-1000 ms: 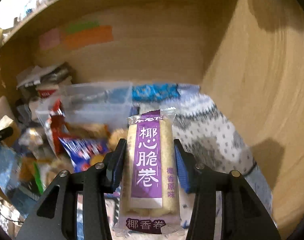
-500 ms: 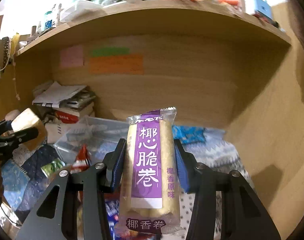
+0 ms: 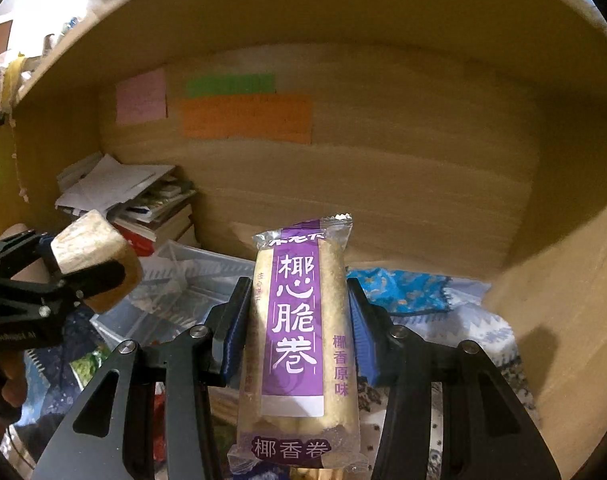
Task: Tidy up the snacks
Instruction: 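Carry both snacks into the clear plastic bin and open both grippers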
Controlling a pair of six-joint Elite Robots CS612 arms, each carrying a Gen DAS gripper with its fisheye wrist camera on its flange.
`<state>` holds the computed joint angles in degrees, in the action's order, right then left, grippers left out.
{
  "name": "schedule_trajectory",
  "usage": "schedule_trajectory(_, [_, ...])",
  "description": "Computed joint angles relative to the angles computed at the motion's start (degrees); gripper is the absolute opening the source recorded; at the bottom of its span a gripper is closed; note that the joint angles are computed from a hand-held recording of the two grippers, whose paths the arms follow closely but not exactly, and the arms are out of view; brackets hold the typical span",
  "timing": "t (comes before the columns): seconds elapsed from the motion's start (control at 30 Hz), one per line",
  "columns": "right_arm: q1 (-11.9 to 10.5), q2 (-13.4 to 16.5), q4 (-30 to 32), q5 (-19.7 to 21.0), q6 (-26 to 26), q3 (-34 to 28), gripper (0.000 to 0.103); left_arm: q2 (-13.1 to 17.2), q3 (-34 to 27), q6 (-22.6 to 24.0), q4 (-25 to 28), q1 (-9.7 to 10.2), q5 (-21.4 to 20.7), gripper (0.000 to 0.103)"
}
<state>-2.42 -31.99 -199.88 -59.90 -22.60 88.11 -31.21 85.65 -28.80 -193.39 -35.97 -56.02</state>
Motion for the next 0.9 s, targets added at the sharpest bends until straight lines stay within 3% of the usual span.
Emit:
schedule_trajectory(0.33, [1.5, 1.6, 9.4, -2.3, -3.7, -4.1, 0.043, 1.9, -4.2, 2.3, 3.2, 1.48, -2.3, 0.08])
schedule_trajectory(0.47, [1.5, 1.5, 12.9, -1.7, -4.9, -4.5, 0.043, 2.0, -4.9, 1.0, 4.5, 1.99, -4.1, 0.08])
schedule_trajectory(0.57, [1.4, 1.2, 12.8, -1.2, -4.4, -4.2, 0.047, 1.5, -4.1, -0.4, 4.6, 2.07, -4.5, 0.08])
schedule_trajectory(0.63, [1.2, 0.9, 11.3, -1.3, -3.7, -3.6, 0.058, 1.0, -3.5, -0.9, 4.5, 2.04, -4.6, 0.081])
schedule_trajectory(0.9, [0.1, -1.0, 4.4, -0.1, -3.1, 0.8, 0.062, -2.1, 2.3, -1.8, 1.5, 1.04, -3.0, 0.082])
